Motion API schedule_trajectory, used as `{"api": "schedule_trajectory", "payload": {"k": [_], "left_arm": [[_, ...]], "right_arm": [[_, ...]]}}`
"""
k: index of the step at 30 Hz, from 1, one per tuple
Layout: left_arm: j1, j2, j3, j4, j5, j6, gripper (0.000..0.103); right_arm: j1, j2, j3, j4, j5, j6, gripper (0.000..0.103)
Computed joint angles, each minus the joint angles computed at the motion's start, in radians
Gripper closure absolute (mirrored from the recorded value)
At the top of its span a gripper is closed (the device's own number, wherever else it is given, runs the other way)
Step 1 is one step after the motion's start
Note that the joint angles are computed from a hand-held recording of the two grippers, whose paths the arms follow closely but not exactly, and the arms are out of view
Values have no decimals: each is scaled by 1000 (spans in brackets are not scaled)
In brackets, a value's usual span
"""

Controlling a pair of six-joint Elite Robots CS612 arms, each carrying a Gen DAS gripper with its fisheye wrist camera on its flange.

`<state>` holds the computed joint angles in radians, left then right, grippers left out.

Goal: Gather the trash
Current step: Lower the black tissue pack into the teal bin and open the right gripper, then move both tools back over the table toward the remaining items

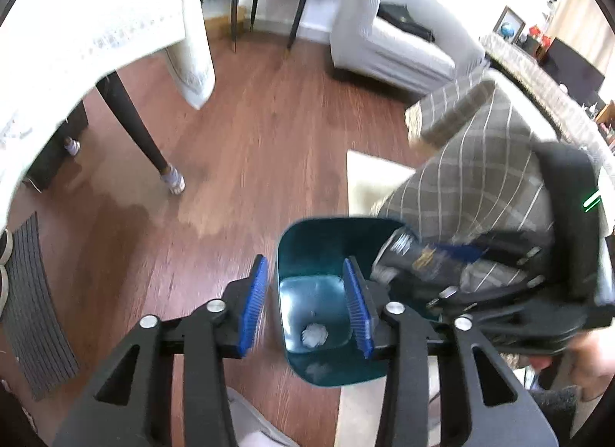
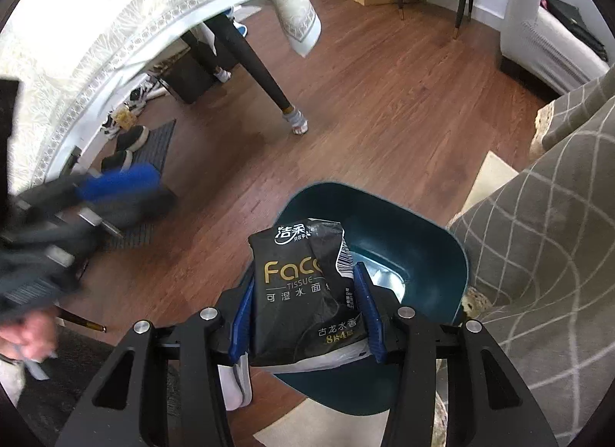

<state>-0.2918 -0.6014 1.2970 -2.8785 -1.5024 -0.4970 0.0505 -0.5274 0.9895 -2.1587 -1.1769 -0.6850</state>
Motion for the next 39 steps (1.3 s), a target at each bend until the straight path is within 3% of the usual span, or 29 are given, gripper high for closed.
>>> {"api": "schedule_trajectory", "payload": {"k": [4, 9, 14, 19, 25, 30, 39], "left_arm": [[-1, -14, 7, -33, 11, 1, 74], [-8, -26, 12, -80, 27, 7, 76], [-13, -33, 8, -116, 25, 4, 76], [-25, -44, 7, -146, 48, 14, 76], [-33, -53, 3, -161, 66, 22, 76], [-43, -58, -6, -169, 99, 34, 76], [-62, -60, -22, -204, 183, 72, 76]], "right_arm": [[6, 9, 4, 5, -30, -3, 54], [13, 18, 13, 12, -80, -22, 51], [18, 25, 26, -9, -141, -38, 42], [13, 22, 36, -10, -157, -38, 38], [3, -2, 64, -17, -103, -64, 38], [-4, -46, 115, -93, -51, -91, 38], [-36, -107, 153, -170, 111, -100, 44]]}}
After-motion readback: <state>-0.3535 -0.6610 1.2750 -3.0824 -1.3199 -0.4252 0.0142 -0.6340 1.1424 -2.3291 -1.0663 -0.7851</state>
